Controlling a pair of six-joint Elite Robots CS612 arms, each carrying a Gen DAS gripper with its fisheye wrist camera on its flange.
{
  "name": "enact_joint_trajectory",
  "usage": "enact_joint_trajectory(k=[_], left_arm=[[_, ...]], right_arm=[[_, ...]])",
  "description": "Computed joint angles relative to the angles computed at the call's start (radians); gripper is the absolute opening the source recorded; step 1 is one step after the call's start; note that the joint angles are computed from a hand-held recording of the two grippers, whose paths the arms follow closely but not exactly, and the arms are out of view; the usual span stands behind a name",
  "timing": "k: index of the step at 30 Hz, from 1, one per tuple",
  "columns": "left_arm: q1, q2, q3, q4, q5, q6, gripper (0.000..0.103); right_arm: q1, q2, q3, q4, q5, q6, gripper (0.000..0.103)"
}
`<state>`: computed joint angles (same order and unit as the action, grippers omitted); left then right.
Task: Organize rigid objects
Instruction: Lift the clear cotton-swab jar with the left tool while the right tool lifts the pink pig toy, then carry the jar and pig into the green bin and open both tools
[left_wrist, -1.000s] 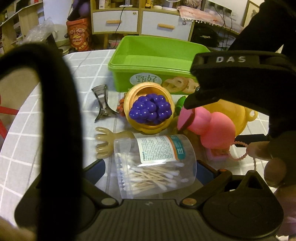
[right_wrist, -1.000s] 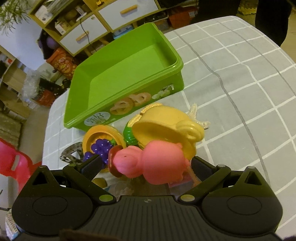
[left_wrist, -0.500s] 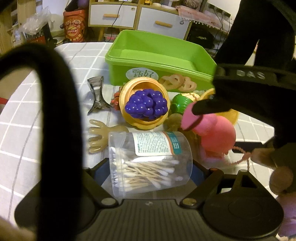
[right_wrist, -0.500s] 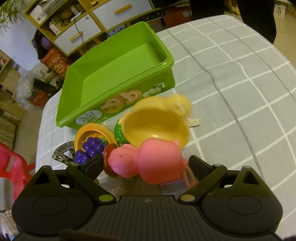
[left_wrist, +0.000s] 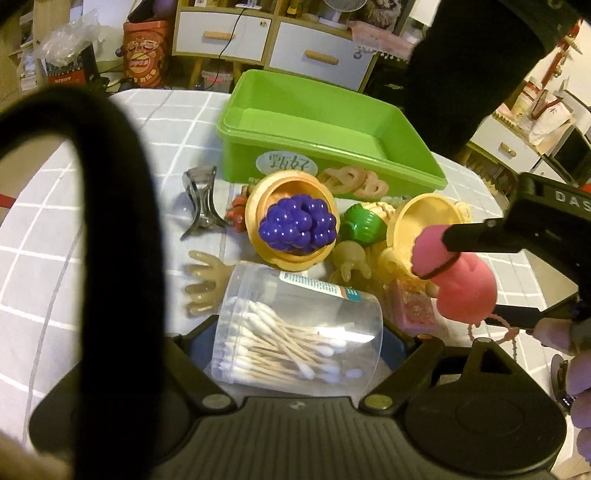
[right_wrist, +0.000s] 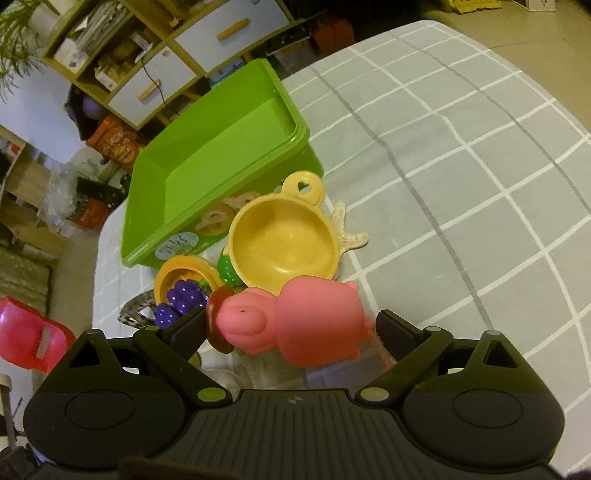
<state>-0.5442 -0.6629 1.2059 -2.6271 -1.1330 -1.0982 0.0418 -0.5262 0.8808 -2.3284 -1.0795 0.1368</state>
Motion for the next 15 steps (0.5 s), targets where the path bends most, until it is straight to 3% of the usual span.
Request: enact_joint_trajectory(k=[10,15], left_arm=[[0.001,-0.018,0.02,-0.057,0.03,0.03,0.059],[0.002,-0.027,0.012,-0.042,0.067,0.062,0.059]], right_arm=[[-0.018,-0.006,0.008,-0.05,0.046,0.048,0.095],[-0.024,-0.001,-0.007,-0.077,0.074,0.07,0.095]])
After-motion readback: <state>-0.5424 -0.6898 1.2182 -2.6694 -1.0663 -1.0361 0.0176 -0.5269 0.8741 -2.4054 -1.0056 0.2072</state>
